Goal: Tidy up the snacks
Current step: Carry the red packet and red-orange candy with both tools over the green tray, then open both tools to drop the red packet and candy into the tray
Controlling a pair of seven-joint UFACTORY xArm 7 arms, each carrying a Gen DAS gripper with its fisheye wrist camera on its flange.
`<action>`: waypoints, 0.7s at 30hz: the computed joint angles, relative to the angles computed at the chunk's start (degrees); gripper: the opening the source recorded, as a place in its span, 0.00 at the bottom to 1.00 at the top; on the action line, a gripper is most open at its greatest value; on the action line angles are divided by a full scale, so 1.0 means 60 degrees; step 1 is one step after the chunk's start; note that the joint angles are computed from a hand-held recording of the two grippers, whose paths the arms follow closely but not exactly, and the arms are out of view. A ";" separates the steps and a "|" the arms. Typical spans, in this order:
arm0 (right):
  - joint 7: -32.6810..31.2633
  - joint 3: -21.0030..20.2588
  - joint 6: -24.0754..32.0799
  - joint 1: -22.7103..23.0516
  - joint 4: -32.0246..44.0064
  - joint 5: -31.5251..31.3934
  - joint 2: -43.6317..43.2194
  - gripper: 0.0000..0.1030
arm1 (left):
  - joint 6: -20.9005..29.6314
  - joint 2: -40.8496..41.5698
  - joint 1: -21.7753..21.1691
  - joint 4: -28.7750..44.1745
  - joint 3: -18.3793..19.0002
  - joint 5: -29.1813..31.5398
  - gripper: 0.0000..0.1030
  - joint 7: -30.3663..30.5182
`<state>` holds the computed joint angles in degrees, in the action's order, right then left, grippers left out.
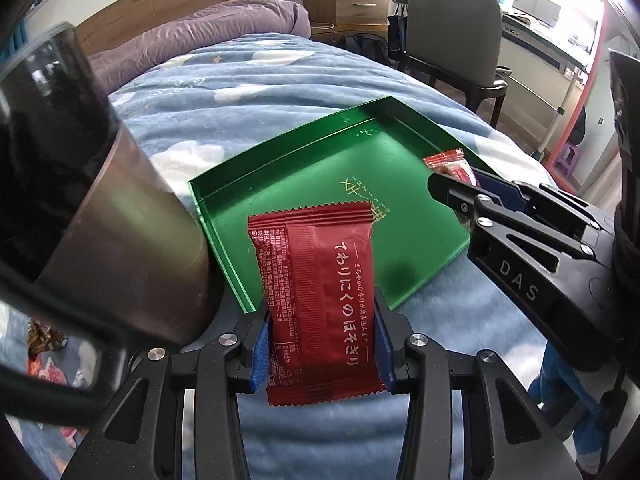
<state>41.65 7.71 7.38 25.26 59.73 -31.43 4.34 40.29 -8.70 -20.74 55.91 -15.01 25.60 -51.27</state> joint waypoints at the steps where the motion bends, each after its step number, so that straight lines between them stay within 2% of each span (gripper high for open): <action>1: 0.0003 -0.0024 -0.0019 -0.0016 0.0112 -0.0001 0.0182 0.00 | -0.0067 0.0101 0.0028 0.0032 0.0019 0.0014 0.36 -0.0049; 13: 0.0063 -0.0872 0.0089 0.0676 0.0873 -0.0236 0.1437 0.00 | -0.0834 0.1151 -0.0021 0.0137 0.0474 0.0062 0.38 -0.0280; 21: 0.0188 -0.1215 0.0116 0.0944 0.0779 -0.0328 0.1525 0.00 | -0.1144 0.1383 -0.0073 0.0002 0.0639 -0.0128 0.38 -0.0336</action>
<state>42.78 0.42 8.07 30.92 64.41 -33.40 13.49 33.43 -0.40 -21.18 55.91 -11.17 24.84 -53.29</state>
